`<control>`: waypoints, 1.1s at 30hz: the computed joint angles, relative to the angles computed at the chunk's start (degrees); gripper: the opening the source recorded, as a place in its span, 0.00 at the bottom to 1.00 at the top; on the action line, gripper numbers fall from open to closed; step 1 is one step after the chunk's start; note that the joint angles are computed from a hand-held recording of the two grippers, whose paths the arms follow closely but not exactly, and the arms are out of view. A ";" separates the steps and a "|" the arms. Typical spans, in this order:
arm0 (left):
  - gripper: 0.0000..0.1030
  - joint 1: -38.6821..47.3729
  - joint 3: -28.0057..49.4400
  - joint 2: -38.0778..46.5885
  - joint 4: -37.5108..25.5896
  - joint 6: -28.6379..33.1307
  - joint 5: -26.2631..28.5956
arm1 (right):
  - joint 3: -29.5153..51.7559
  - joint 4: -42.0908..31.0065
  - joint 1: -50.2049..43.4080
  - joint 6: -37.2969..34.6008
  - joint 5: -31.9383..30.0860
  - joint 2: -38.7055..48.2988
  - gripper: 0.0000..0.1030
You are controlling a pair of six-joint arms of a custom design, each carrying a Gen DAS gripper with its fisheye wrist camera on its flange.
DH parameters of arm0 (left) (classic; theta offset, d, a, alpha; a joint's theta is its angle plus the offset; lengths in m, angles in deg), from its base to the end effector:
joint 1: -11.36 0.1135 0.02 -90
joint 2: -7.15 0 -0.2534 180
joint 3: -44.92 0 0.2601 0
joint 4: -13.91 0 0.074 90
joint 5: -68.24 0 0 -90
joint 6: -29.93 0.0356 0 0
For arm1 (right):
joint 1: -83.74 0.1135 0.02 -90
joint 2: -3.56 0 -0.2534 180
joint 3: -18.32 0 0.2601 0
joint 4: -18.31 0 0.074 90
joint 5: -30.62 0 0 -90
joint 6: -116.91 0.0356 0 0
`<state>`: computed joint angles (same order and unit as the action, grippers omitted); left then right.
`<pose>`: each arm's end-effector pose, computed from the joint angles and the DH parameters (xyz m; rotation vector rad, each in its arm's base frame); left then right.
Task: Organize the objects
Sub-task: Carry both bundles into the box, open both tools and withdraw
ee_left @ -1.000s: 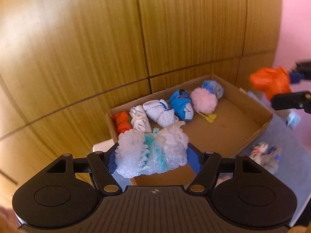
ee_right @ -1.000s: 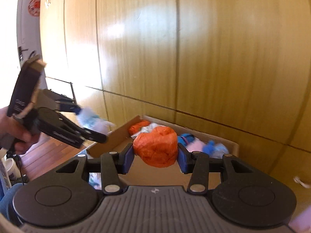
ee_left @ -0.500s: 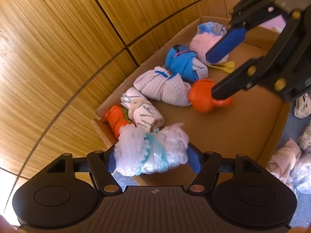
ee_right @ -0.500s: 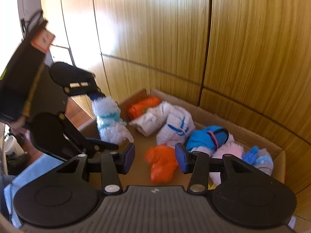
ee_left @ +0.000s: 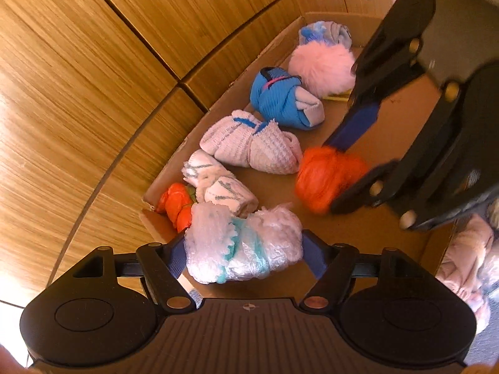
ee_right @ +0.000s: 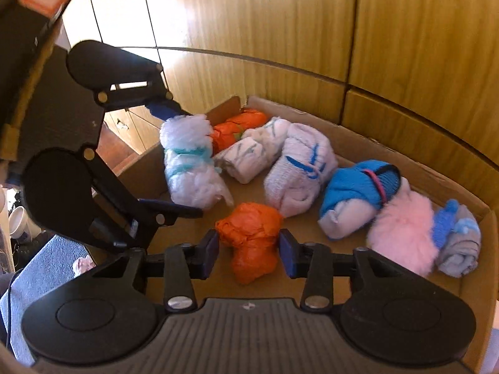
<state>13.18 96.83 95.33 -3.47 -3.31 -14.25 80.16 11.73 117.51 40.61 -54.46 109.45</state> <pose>0.2864 0.0044 0.1249 1.2078 2.2058 0.2599 0.2891 0.1897 0.0917 -0.3926 2.4361 0.2582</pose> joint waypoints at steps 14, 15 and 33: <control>0.86 1.63 -1.61 -5.14 -0.35 -1.54 0.46 | 3.21 -1.01 0.80 0.29 1.54 -0.35 0.37; 0.86 2.20 -1.67 -6.11 -1.52 -1.50 1.50 | 1.52 -0.73 1.11 0.56 2.12 -2.19 0.37; 0.80 34.72 -20.24 -56.54 -36.17 -8.42 30.79 | -30.78 -10.93 37.63 34.19 44.96 -45.92 0.96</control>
<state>47.90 76.59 38.79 -39.65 -11.73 16.55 49.38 0.81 155.14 74.80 -9.50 63.53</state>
